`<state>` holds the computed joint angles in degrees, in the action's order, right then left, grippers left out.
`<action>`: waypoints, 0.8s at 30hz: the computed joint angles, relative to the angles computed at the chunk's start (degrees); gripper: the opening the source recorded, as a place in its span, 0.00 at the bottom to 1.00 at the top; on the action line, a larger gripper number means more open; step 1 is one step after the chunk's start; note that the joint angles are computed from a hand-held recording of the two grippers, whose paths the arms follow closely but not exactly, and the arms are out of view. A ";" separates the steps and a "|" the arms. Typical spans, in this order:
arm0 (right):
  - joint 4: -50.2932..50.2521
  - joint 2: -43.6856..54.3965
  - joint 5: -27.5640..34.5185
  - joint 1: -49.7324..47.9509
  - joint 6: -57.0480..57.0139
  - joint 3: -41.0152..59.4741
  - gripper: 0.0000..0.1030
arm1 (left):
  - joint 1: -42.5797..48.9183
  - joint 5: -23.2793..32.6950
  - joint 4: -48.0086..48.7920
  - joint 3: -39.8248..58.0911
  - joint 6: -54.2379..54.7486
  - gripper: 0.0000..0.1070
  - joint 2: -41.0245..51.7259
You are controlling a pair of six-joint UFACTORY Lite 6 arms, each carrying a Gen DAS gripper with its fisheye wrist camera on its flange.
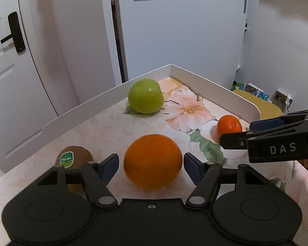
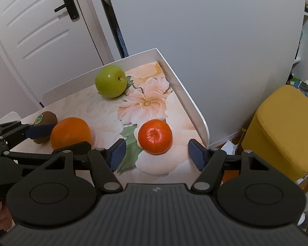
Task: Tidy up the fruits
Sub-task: 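Withdraw both tools from the bowl toward the orange and tangerine, then grasp the orange with the left tool while the right tool grasps the tangerine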
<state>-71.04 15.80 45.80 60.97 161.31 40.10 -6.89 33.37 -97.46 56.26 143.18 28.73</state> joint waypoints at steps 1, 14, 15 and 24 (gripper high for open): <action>-0.18 0.16 -0.11 -0.25 0.12 0.08 0.78 | -0.08 0.03 0.37 0.29 -0.47 0.63 0.26; -3.40 1.48 -1.31 -2.70 0.97 0.22 0.69 | -0.10 0.01 -0.70 -0.27 1.75 0.61 0.04; -3.59 1.56 -1.39 -2.88 0.87 0.26 0.68 | -0.14 -0.04 -1.12 -0.37 2.11 0.61 0.08; -4.70 2.33 -1.60 -3.67 0.25 0.58 0.57 | 0.59 -0.45 -4.05 -3.07 5.41 0.60 -1.69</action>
<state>-75.74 18.12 44.19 57.30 161.55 40.68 -6.30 32.91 -101.51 53.19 148.59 27.04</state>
